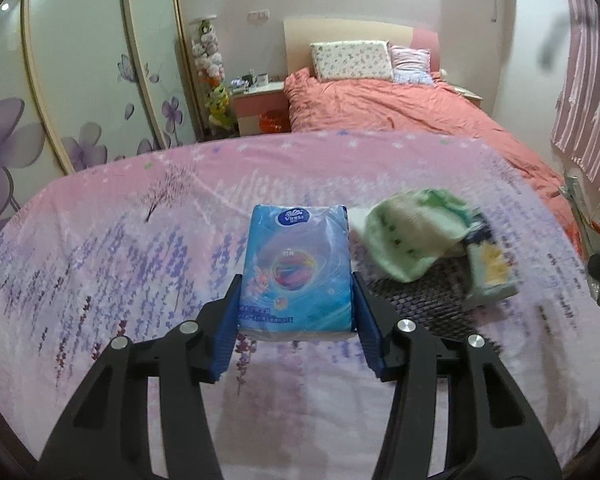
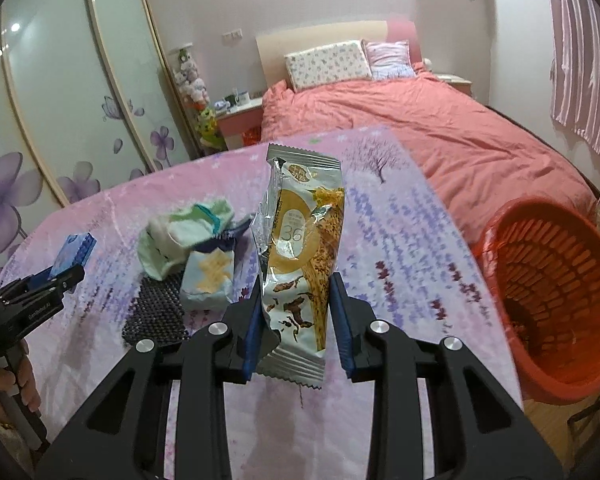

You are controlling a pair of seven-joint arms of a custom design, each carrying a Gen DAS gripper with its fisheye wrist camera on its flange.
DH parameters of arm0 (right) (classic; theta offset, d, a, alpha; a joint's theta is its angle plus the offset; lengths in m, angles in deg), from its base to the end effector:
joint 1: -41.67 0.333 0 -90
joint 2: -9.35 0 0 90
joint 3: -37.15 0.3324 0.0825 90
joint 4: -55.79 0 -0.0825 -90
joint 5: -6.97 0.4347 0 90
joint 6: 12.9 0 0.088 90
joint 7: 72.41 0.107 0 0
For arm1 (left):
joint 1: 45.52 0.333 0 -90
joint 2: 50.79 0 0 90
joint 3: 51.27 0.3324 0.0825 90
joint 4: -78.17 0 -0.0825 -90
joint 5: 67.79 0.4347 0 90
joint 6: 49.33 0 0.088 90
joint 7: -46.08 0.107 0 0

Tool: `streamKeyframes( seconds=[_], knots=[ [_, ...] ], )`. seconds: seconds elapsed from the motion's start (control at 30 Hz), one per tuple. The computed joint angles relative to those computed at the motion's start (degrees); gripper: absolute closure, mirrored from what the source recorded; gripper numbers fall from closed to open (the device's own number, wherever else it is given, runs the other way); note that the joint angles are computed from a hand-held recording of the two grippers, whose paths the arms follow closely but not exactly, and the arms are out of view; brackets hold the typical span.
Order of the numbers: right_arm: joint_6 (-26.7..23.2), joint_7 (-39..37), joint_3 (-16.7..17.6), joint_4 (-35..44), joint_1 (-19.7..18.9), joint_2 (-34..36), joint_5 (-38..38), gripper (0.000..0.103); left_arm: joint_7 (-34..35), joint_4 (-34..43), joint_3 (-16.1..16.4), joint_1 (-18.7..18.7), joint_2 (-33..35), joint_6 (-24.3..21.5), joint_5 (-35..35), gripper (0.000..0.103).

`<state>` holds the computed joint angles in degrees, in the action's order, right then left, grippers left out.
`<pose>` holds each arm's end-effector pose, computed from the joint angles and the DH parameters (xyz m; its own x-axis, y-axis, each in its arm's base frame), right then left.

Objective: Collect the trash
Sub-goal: 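Carry the tissue pack and snack wrapper over the orange basket with both grippers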

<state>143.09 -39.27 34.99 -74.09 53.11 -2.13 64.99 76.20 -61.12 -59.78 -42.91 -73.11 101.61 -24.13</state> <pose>0.5609 0.0592 0.4943 0.4200 -0.8803 -0.2207 -0.6484 -0.1209 -0.7517 0.5006 -0.0729 0.4993 0.3823 -0.9219 -0.0633 -0.6580 -0.2235 -0.7191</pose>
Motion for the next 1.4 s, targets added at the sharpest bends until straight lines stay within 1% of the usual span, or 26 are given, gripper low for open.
streamKeyframes(
  seconds=[0.2,0.33,0.7,0.97,1.1,1.27,1.4],
  knots=[
    [0.55,-2.36,-1.1,-1.26,-0.08,-2.73,2.14,0.071,0.48,1.34,-1.09,-1.81,-1.27,-0.52,-1.06,0.052],
    [1.02,-3.78,-2.04,-1.88,-0.37,-3.95,3.26,0.071,0.86,3.16,-1.91,-2.96,-0.72,-0.81,-1.24,0.052],
    [2.12,-7.53,-4.39,-1.65,-2.41,-4.13,6.26,0.071,1.02,9.23,-4.21,-6.46,3.48,0.16,-0.38,0.052],
    [2.82,-8.28,-5.29,0.28,-4.99,-1.59,7.7,0.071,1.57,15.73,-5.54,-9.73,10.27,1.75,0.41,0.052],
    [2.84,-8.02,-5.52,1.39,-6.51,0.0,8.11,0.071,1.72,19.58,-5.97,-11.65,14.78,3.48,1.01,0.052],
    [2.92,-7.88,-5.78,3.22,-8.53,2.67,8.71,0.071,3.2,23.75,-5.75,-14.13,20.02,5.57,-0.18,0.052],
    [2.98,-6.62,-5.68,5.06,-10.34,5.28,8.31,0.071,5.95,27.64,-5.55,-16.12,24.9,7.3,-2.75,0.052]
  ],
)
